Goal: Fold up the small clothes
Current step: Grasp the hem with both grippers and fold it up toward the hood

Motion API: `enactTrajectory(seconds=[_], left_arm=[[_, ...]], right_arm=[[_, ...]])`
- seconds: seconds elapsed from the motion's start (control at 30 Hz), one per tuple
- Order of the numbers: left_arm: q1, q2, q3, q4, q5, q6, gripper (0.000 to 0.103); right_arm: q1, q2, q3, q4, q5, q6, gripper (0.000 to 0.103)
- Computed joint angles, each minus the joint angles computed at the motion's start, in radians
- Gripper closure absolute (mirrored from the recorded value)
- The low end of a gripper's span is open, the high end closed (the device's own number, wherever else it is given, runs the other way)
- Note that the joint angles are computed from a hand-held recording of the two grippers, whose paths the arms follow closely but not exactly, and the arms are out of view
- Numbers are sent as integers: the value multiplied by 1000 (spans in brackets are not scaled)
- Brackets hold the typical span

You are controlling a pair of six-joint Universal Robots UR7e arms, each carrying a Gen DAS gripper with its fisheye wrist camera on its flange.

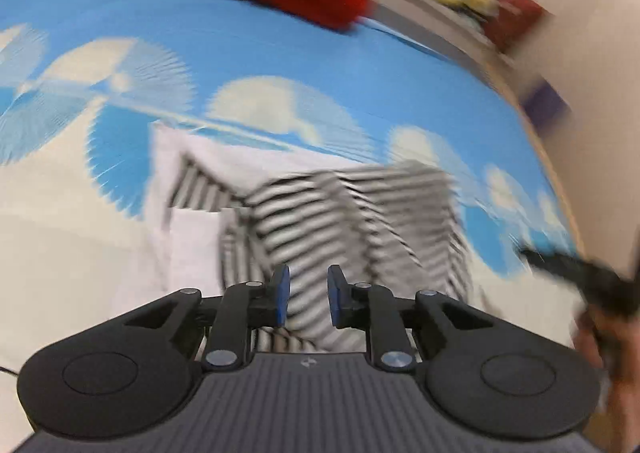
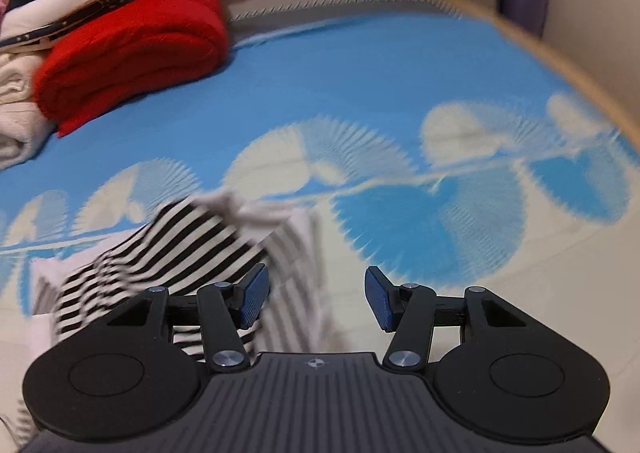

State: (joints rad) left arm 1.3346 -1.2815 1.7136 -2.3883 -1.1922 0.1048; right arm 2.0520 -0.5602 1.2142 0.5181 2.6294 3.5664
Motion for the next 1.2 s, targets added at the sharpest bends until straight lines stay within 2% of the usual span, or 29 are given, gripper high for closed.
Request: enactTrajectory(seconds=[0.03, 0.1, 0.23, 0.33, 0.43, 0.47, 0.5, 0.53, 0.57, 0.67, 0.73, 0.77, 0.83, 0.87, 0.9, 0.93, 0.97, 1.03, 1.07, 1.1, 1.13, 1.17, 1.2], left_arm=[[9, 22, 4, -20, 15, -37, 81], [17, 85, -35, 42, 64, -162, 79], [69, 150, -99, 141, -7, -326, 77], [71, 130, -63, 135, -6, -354, 70], [78, 143, -69, 150, -13, -367, 70], [86, 150, -74, 157, -32, -365, 71], [89, 153, -74, 158, -47, -357, 72], [83, 145, -63, 156, -41, -348, 78], [79, 144, -58, 143, -29, -331, 99], [60, 111, -28, 41, -2, -282, 100], [42, 83, -10, -52, 11, -218, 100], [37, 70, -5, -87, 5, -190, 100], [39, 50, -8, -124, -18, -163, 100], [45, 45, -17, -110, -26, -168, 100], [53, 44, -32, -74, -24, -183, 99], [61, 49, -53, -14, -4, -208, 98], [67, 59, -75, 54, 32, -241, 96], [84, 87, -123, 169, 82, -304, 96], [97, 94, -142, 206, 82, -335, 96], [110, 97, -152, 217, 65, -367, 89], [118, 96, -159, 215, 42, -387, 83], [123, 93, -156, 200, 18, -390, 69], [127, 93, -157, 190, -2, -381, 60]], right_arm=[[-8, 3, -2, 13, -31, 33, 49], [-27, 14, -5, 39, -88, 98, 51], [-68, 57, -36, 99, -206, 217, 51], [-93, 98, -68, 138, -277, 284, 51], [-102, 163, -127, 210, -273, 320, 56], [-97, 187, -151, 234, -248, 322, 62], [-90, 203, -170, 246, -222, 316, 73], [-85, 208, -176, 239, -204, 296, 81], [-80, 195, -161, 202, -205, 261, 102], [-59, 115, -81, 63, -244, 218, 102], [-34, 63, -35, -19, -272, 133, 103], [-28, 42, -14, -37, -299, 119, 103], [-29, 30, -4, 14, -366, 153, 103], [-40, 46, -23, 98, -417, 172, 103], [-59, 60, -36, 161, -483, 157, 102], [-63, 82, -51, 217, -508, 146, 102], [-61, 121, -89, 299, -491, 132, 102], [-29, 182, -151, 377, -356, 67, 97], [-23, 177, -148, 362, -320, 54, 82], [-30, 148, -119, 313, -325, 66, 65], [-38, 110, -80, 243, -332, 91, 61], [-46, 87, -56, 195, -326, 105, 60], [-51, 79, -49, 165, -311, 105, 60]])
